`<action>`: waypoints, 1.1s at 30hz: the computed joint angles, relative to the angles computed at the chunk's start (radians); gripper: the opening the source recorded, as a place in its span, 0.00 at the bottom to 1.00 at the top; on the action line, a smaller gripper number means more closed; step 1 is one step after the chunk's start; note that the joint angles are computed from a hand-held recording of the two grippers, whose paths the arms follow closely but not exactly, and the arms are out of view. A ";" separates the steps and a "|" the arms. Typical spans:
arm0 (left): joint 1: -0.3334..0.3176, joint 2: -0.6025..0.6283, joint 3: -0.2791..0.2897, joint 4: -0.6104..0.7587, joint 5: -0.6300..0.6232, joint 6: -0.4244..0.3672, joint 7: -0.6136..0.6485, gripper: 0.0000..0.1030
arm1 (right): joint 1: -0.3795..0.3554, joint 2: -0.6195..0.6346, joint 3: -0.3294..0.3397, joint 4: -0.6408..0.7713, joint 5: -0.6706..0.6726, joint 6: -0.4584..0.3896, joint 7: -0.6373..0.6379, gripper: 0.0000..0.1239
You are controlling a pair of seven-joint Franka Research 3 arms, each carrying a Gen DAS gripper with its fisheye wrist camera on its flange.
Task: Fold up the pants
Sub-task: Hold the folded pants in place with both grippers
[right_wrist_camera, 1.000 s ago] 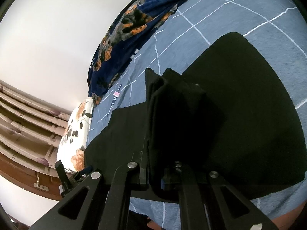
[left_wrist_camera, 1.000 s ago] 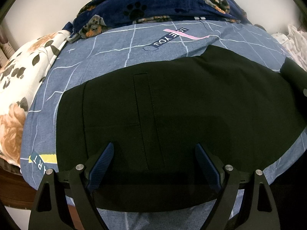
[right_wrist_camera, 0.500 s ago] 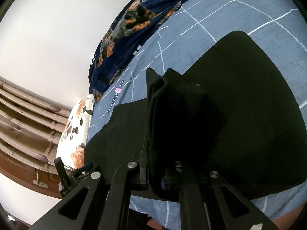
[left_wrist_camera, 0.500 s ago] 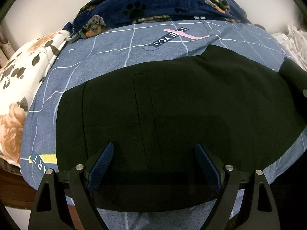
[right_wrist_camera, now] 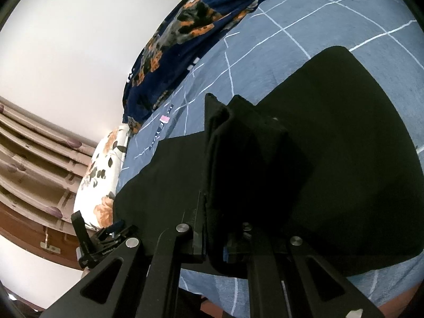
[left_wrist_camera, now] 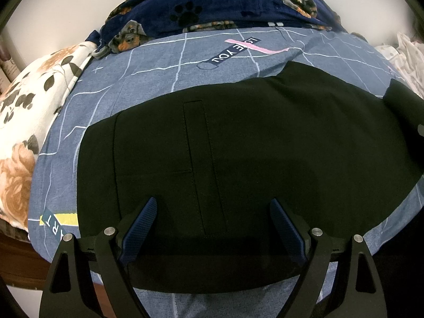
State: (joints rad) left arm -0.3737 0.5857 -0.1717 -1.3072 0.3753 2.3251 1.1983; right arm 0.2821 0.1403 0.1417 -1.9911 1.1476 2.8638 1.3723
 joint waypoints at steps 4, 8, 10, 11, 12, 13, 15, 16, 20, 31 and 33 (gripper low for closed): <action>0.000 -0.002 0.000 -0.003 0.000 0.000 0.000 0.85 | 0.005 0.003 -0.003 0.002 -0.033 0.001 0.021 0.08; 0.000 -0.002 0.000 -0.004 0.000 0.001 0.000 0.85 | 0.008 0.003 -0.004 -0.001 -0.070 0.005 0.044 0.08; 0.000 0.000 0.000 0.000 -0.001 -0.001 0.001 0.85 | 0.010 0.004 -0.005 -0.001 -0.096 0.007 0.060 0.08; 0.000 0.000 0.000 0.000 -0.001 -0.001 0.001 0.85 | 0.012 0.004 -0.005 -0.002 -0.111 0.009 0.069 0.08; 0.000 -0.001 0.000 -0.002 -0.001 0.000 0.000 0.85 | 0.014 0.004 -0.006 -0.002 -0.131 0.011 0.082 0.08; 0.000 -0.002 0.000 -0.003 -0.001 0.001 0.000 0.85 | 0.015 0.004 -0.007 -0.004 -0.145 0.012 0.090 0.08; 0.000 0.000 0.000 0.000 -0.001 -0.002 0.001 0.85 | 0.015 0.005 -0.007 -0.004 -0.169 0.013 0.105 0.08; 0.000 0.000 0.000 0.000 -0.001 -0.002 0.001 0.85 | 0.016 0.006 -0.007 -0.004 -0.181 0.013 0.112 0.08; 0.000 -0.001 0.000 -0.001 -0.001 -0.001 0.001 0.85 | 0.017 0.007 -0.006 -0.005 -0.220 0.015 0.138 0.08; -0.001 0.001 0.000 0.002 -0.001 -0.003 0.001 0.85 | 0.042 0.011 -0.031 -0.007 -0.487 0.012 0.308 0.08; -0.001 0.001 0.000 0.001 -0.001 -0.003 0.001 0.85 | 0.046 0.011 -0.036 -0.007 -0.532 0.009 0.337 0.08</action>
State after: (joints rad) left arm -0.3745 0.5863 -0.1716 -1.3065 0.3744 2.3222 1.1990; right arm 0.3278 0.1516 0.1061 -1.9980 0.6155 2.8728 1.7090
